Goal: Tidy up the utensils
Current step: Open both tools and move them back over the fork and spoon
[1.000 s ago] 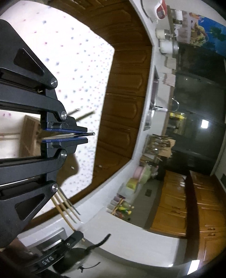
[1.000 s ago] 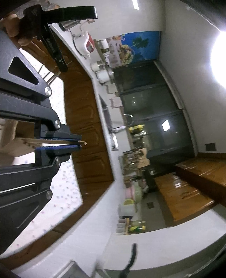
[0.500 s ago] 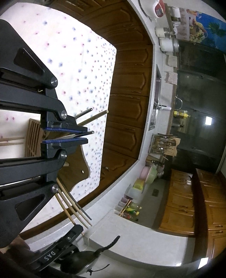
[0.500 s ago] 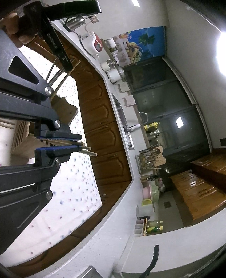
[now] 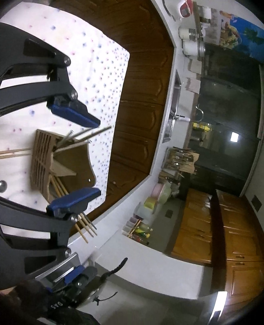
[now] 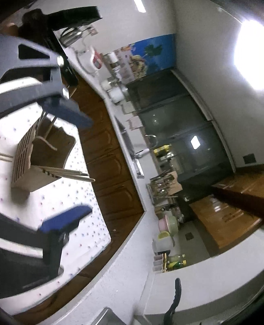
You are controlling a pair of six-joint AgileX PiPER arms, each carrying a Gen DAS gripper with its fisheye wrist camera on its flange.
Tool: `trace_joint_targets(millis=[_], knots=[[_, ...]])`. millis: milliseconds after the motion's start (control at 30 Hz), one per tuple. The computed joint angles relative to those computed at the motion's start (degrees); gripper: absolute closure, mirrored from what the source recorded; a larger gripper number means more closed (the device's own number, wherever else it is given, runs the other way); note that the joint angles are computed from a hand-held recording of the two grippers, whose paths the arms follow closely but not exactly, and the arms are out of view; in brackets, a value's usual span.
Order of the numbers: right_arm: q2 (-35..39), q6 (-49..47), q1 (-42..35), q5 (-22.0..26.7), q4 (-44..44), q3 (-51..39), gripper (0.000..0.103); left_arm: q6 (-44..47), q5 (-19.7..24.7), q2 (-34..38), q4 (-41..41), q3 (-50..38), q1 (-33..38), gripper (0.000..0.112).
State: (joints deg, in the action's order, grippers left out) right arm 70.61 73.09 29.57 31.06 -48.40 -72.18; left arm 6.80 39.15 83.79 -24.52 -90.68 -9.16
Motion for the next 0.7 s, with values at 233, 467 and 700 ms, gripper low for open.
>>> trace_joint_targets(millis=[233, 467, 700], knots=[[-7.62, 14.25, 6.72, 4.65, -13.70, 8.16, 0.000, -0.26, -0.67, -8.86, -0.65, 12.35, 3.58, 0.034], [-13.34, 18.64, 15.56, 12.09, -14.44, 16.39, 0.000, 1.85, 1.13, -14.83, -0.94, 23.66, 5.17, 0.034], [-17.07, 23.72, 22.32, 18.23, -12.89, 22.80, 0.000, 3.76, 2.92, -18.89, -1.87, 31.94, 6.41, 0.034]])
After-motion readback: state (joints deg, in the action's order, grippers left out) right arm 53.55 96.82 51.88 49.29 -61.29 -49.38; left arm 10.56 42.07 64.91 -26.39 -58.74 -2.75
